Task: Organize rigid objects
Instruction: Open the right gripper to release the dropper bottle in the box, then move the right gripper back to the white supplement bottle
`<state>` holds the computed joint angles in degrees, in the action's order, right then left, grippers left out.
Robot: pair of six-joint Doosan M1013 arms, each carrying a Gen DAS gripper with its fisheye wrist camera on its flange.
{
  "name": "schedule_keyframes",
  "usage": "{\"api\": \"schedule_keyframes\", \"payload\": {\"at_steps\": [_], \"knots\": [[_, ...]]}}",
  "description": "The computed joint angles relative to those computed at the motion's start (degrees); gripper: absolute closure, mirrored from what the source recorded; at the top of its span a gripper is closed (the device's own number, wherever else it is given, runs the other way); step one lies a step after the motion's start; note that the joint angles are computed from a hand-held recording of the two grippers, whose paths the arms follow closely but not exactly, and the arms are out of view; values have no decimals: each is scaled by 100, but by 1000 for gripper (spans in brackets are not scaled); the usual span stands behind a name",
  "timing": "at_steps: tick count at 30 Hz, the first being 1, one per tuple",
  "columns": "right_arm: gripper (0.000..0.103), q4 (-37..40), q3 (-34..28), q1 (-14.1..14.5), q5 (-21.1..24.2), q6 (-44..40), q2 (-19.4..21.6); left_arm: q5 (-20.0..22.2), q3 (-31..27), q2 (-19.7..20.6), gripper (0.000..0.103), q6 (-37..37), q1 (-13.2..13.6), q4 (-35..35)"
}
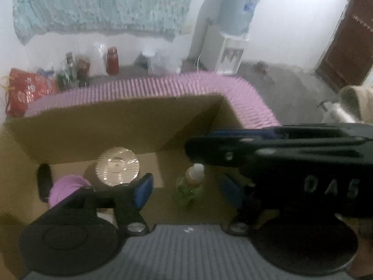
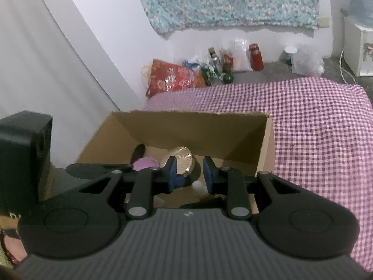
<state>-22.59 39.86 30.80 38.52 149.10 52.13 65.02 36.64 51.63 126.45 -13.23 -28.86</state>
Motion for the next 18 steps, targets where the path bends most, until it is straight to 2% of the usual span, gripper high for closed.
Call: {"api": "schedule_keyframes", "payload": {"at_steps": [3,5,6,10,14,17,18], "knots": [[70,-844,355,194,-244,674,-261,-628,925,-578,21,503,116,-470],[55,-1497,591,346,-370,1170,-426,-992,1571,-967,16,1086,224,-924],[51,-1813,644,417,-376,1395,-466,-1121,1861,-1144,15,1340,280,-1116],[21,-2760,960,720,-529,2143,-651,-1430,2749,-1647,14,2207,599,-1733],[5,-2798,827,924,-544,2219,-545,-1621,3266,-1916,13,2772,929,-2221],[2,-2498,456,1030,-422,1916,-301,-1912,3522,-2018,12,3016,1110,-2480],[2,-2268,152,1077,-331,1676,-120,-2103,3626,-2050,12,3183,1152,-2577]]}}
